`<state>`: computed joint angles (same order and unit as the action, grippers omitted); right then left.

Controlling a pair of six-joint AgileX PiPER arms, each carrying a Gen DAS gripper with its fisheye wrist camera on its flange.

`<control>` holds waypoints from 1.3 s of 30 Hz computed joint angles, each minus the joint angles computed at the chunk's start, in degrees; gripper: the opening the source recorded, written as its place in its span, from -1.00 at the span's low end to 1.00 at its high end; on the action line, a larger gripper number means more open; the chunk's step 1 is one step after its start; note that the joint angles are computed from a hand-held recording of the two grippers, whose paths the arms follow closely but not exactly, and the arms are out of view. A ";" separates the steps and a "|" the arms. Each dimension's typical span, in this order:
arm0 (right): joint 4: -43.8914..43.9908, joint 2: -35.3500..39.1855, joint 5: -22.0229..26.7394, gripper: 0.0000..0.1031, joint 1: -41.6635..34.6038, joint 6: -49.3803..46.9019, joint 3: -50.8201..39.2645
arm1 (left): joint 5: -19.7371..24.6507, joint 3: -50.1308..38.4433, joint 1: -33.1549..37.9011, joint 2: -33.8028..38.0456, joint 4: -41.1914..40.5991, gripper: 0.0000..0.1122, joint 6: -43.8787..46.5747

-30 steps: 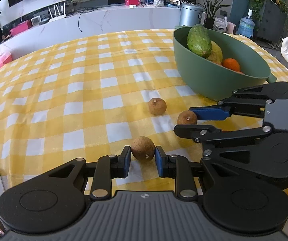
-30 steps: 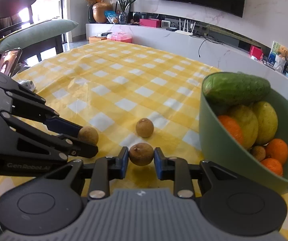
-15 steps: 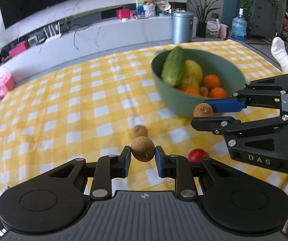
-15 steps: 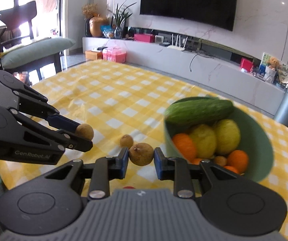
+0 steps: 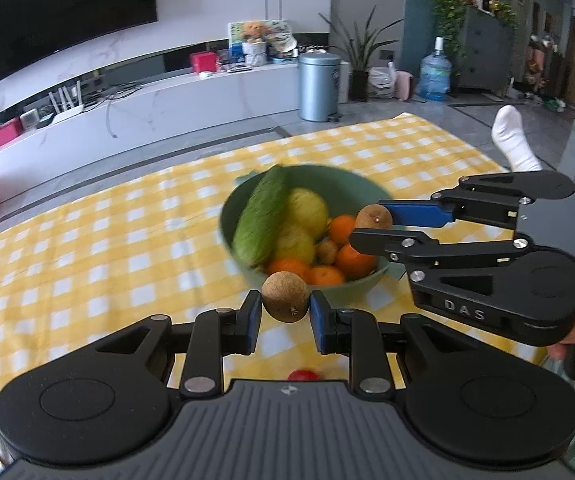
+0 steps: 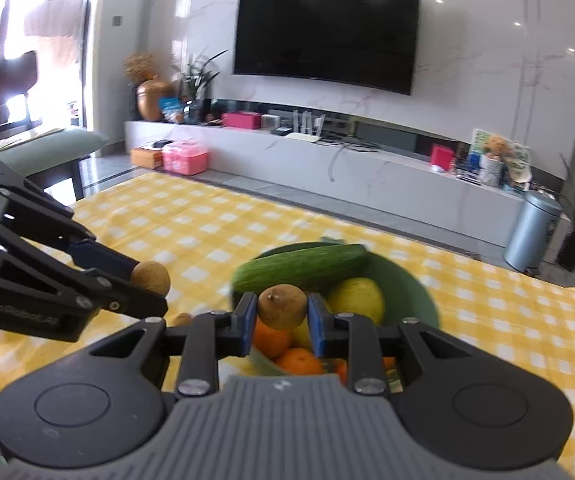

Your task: Organize fruits

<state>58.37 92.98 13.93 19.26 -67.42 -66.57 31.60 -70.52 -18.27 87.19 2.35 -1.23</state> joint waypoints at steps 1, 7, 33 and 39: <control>0.25 -0.02 -0.28 -0.54 -0.64 0.17 -0.18 | 0.02 -0.87 -0.14 0.74 -0.55 -0.49 0.45; -0.10 1.39 -2.59 -0.54 -3.63 2.58 -2.57 | 1.01 -7.12 -1.13 6.41 -3.91 -0.49 3.30; -23.75 25.43 22.06 -0.54 -9.36 28.62 -34.37 | 19.53 -34.87 2.20 30.13 -17.04 -0.49 25.55; -27.20 28.83 25.56 -0.54 -9.68 32.95 -39.42 | 23.21 -41.57 1.82 35.26 -16.14 -0.49 22.92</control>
<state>31.17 121.82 39.49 9.58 -34.47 -105.99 54.81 -112.09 -16.45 122.45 -13.79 21.69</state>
